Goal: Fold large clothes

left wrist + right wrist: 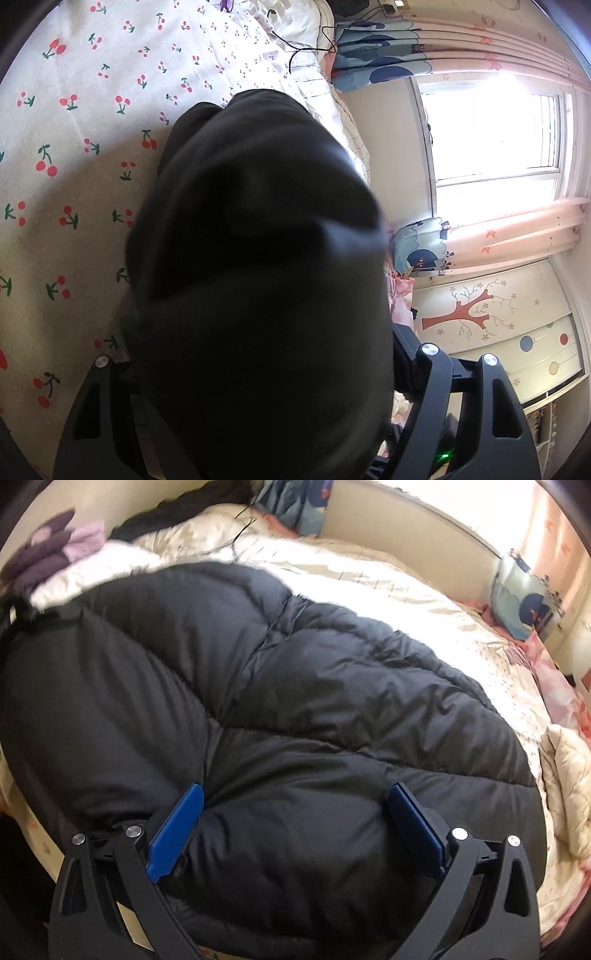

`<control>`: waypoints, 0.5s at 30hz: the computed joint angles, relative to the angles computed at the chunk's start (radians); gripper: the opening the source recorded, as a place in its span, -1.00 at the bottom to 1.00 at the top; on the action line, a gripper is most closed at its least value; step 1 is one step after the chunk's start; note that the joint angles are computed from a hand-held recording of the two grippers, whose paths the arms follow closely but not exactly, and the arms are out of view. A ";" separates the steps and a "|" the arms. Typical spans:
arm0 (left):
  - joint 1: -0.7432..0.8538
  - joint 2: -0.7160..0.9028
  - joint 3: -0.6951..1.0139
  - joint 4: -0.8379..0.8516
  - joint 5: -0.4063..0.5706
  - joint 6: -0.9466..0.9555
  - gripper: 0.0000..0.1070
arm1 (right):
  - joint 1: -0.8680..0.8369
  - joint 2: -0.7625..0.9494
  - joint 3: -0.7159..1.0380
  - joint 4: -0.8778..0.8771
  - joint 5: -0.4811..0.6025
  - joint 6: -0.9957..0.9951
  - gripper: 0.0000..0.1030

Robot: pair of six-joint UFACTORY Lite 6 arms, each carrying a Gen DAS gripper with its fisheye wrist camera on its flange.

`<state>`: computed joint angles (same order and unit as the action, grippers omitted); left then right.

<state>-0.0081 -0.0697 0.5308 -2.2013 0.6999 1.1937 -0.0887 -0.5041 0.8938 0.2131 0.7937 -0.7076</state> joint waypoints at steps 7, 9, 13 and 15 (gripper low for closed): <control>-0.019 -0.003 0.010 -0.046 0.003 0.059 0.40 | 0.069 0.023 -0.065 -0.062 -0.060 0.082 0.89; -0.033 -0.018 0.011 -0.063 -0.007 0.092 0.40 | 0.087 0.026 -0.083 -0.080 -0.083 0.104 0.89; -0.066 0.012 0.031 -0.119 -0.019 0.156 0.40 | 0.059 0.030 -0.078 -0.037 -0.065 0.048 0.88; -0.070 -0.002 0.021 -0.140 -0.014 0.169 0.40 | 0.041 0.009 -0.074 -0.012 -0.049 0.020 0.88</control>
<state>-0.0779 -0.0717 0.5521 -2.3416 0.6857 1.3630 -0.0473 -0.4953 0.8199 0.2007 0.7448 -0.6871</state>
